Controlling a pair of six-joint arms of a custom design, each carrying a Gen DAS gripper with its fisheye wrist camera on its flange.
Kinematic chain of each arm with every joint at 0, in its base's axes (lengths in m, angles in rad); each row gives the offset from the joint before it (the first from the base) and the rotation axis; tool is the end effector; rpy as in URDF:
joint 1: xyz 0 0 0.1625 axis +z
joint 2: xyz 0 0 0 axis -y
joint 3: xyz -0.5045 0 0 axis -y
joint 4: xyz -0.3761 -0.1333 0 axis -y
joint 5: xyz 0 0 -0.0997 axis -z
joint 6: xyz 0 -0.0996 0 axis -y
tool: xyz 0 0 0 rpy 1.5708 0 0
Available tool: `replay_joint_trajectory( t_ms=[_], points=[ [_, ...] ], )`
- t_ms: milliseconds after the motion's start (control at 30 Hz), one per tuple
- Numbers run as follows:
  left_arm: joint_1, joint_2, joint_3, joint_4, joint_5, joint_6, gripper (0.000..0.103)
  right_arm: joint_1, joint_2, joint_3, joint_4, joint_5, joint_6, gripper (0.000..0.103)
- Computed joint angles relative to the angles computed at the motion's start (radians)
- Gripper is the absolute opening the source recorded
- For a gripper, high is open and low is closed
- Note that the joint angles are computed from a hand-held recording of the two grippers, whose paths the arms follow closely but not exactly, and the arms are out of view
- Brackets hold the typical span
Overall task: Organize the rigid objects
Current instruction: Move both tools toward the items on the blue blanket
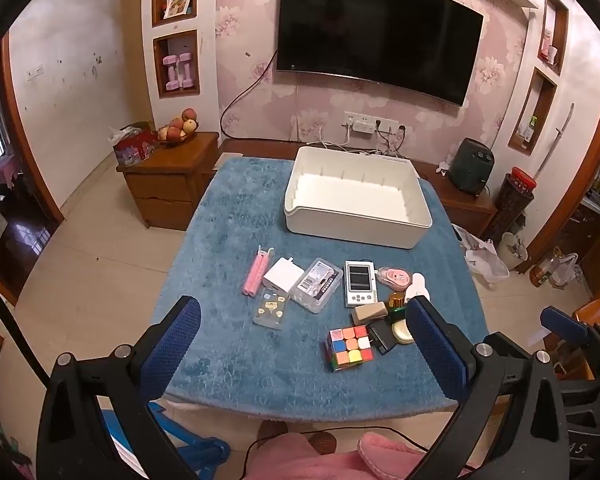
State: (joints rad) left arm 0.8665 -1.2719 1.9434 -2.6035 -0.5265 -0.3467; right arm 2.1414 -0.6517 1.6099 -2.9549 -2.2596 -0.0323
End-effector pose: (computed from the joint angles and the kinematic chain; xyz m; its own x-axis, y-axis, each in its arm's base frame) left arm -0.1915 -0.5642 0.3991 -0.7520 -0.1552 -0.6406 0.3723 0.7019 -0.6072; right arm 0.4586 -0.5849 0.1320 -0.7752 -0.2206 0.5919 -0.5172 0.7597 -0.3942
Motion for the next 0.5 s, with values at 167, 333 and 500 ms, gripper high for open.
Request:
replay_joint_trajectory(
  t_ms=[167,333,500],
  points=[
    [-0.003,0.007,0.003,-0.017,0.006,0.003,0.102,-0.004,-0.003,0.003,-0.011,0.001,-0.014,0.102],
    [-0.009,0.012,0.002,-0.021,0.017,0.003,0.102,-0.002,-0.004,0.002,-0.014,-0.001,-0.018,0.102],
    [-0.010,0.012,-0.004,-0.013,0.017,0.001,0.102,-0.004,-0.011,0.000,-0.017,0.002,-0.026,0.102]
  ],
)
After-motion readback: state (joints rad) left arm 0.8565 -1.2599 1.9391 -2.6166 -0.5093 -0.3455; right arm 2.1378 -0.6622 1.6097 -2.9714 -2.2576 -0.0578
